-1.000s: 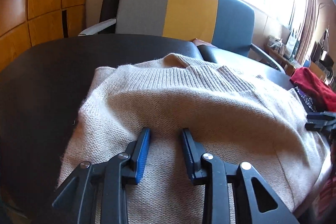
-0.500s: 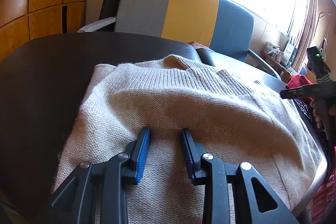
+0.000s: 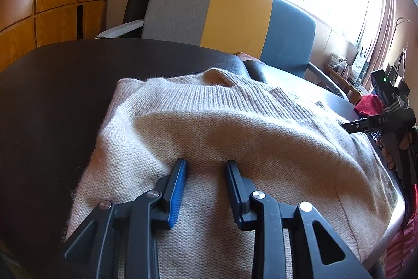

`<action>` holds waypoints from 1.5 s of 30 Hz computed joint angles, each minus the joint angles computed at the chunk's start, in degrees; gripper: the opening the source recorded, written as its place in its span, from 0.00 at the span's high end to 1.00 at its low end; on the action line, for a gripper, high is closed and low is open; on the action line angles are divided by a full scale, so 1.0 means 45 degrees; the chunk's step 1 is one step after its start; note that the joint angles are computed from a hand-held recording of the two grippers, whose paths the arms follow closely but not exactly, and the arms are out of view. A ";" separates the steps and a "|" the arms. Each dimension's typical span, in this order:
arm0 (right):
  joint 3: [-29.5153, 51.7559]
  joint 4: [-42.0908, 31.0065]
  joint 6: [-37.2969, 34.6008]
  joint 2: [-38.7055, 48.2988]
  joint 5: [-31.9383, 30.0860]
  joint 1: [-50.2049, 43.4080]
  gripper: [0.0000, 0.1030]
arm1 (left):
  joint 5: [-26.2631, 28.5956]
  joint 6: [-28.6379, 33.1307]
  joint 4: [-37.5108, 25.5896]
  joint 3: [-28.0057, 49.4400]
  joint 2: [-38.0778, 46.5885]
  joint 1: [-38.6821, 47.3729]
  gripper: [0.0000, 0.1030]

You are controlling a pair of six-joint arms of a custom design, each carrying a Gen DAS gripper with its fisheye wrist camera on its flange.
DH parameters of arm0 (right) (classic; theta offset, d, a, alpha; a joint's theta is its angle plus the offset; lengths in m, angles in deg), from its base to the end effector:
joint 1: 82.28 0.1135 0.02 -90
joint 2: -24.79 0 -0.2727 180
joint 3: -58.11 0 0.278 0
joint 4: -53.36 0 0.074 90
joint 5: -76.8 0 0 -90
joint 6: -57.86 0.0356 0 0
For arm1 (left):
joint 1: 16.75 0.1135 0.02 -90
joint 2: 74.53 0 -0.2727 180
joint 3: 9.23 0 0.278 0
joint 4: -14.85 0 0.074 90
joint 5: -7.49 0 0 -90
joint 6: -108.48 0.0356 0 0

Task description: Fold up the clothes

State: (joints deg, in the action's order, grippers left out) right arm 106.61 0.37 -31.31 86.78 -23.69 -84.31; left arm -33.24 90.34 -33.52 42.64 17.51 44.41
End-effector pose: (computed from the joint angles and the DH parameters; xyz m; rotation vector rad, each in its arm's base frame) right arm 0.2059 -0.0008 0.1895 0.0159 2.7200 0.2437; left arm 0.1416 0.2013 0.1095 0.2292 2.3021 -0.3958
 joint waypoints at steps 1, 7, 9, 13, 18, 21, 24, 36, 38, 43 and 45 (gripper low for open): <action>0.0046 -0.0119 0.0037 -0.0158 0.0144 0.0178 0.12 | -0.0018 0.0016 -0.0007 0.0011 0.0001 -0.0013 0.71; 0.0781 -0.0996 -0.0139 -0.1617 0.1895 0.1597 0.91 | -0.0329 -0.0012 -0.0379 0.0300 0.0010 -0.0175 0.71; 0.0978 -0.0903 -0.0303 -0.2026 0.1880 0.1174 0.91 | -0.0368 0.0166 -0.0510 0.0399 0.0086 -0.0183 0.70; 0.0767 -0.0135 -0.0273 -0.1459 0.2393 -0.0256 0.96 | -0.0434 0.0357 -0.0647 0.0518 0.0180 -0.0227 0.70; -0.0969 0.1614 -0.0232 -0.0579 0.2563 -0.1572 0.96 | -0.0456 0.0501 -0.0561 0.0506 0.0195 -0.0257 0.70; -0.1204 0.1535 -0.0136 -0.1231 0.0978 -0.2661 0.91 | -0.0460 0.0493 -0.0497 0.0438 0.0143 -0.0264 0.70; -0.0980 0.1069 -0.0389 -0.1697 -0.0869 -0.3501 0.52 | -0.0430 0.0431 -0.0508 0.0415 0.0138 -0.0235 0.70; -0.1173 0.1571 0.0392 -0.0882 0.0709 -0.0028 0.45 | -0.0335 0.0587 -0.0609 0.0363 0.0159 -0.0022 0.70; -0.1201 0.0633 0.0650 -0.2072 0.1771 0.0657 0.92 | -0.0324 0.0601 -0.0641 0.0418 0.0214 -0.0023 0.70; -0.1339 0.0557 0.0888 -0.3168 0.2893 0.0157 0.93 | -0.0327 0.0748 -0.0773 0.0533 0.0305 -0.0006 0.70; -0.1545 0.0928 0.0868 -0.2658 0.2867 -0.0414 0.93 | -0.0351 0.0783 -0.0794 0.0556 0.0310 -0.0008 0.70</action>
State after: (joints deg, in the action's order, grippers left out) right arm 99.65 4.54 -27.40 74.82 -10.79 -86.17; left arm -34.82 93.87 -37.09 45.14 18.90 44.37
